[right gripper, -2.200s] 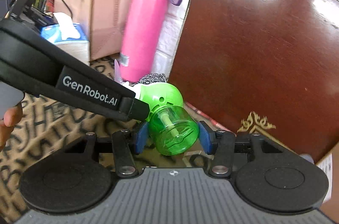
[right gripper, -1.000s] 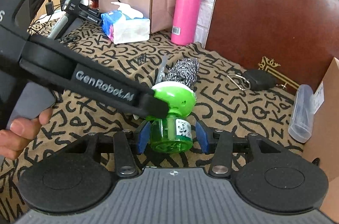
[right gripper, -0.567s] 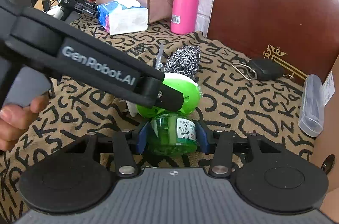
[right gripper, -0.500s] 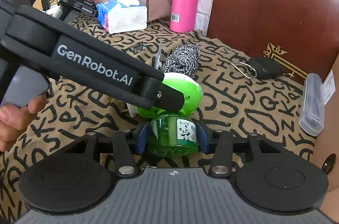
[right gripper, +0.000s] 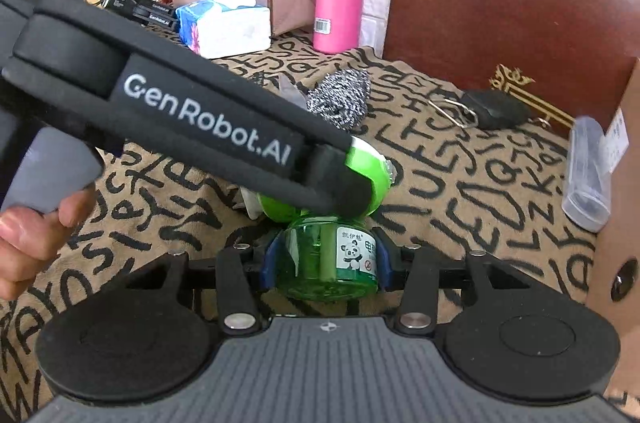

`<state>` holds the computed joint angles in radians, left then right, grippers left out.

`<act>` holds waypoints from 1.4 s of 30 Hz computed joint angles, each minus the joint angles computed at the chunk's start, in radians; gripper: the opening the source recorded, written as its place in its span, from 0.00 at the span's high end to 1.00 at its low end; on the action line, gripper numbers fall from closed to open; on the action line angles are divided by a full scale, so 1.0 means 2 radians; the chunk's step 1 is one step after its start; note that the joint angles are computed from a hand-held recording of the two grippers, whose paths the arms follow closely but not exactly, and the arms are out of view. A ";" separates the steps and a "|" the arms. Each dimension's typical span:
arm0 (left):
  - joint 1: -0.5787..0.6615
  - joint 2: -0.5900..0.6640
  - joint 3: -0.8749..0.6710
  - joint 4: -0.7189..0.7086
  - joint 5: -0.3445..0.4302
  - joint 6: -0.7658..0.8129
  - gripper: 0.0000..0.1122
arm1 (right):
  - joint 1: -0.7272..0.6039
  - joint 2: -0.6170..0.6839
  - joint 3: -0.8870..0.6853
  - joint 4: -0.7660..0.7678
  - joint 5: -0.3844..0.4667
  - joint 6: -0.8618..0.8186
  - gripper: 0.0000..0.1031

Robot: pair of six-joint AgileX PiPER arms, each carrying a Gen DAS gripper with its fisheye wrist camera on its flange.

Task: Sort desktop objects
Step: 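Lift the repellent device with the right gripper and carry it over the cardboard box, then lower the repellent device into the cardboard box and open the right gripper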

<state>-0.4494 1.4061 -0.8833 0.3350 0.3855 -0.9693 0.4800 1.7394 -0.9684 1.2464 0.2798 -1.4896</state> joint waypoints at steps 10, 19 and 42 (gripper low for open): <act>-0.115 -0.010 -0.017 0.120 0.067 -0.157 0.34 | -0.032 -0.091 0.089 0.004 0.009 -0.008 0.51; -0.246 0.020 -0.101 0.227 0.171 -0.259 0.34 | -0.117 -0.209 0.169 0.047 0.048 -0.071 0.51; -0.284 0.329 -0.648 0.175 0.244 -0.001 0.34 | -0.440 -0.211 0.076 0.125 0.215 -0.186 0.51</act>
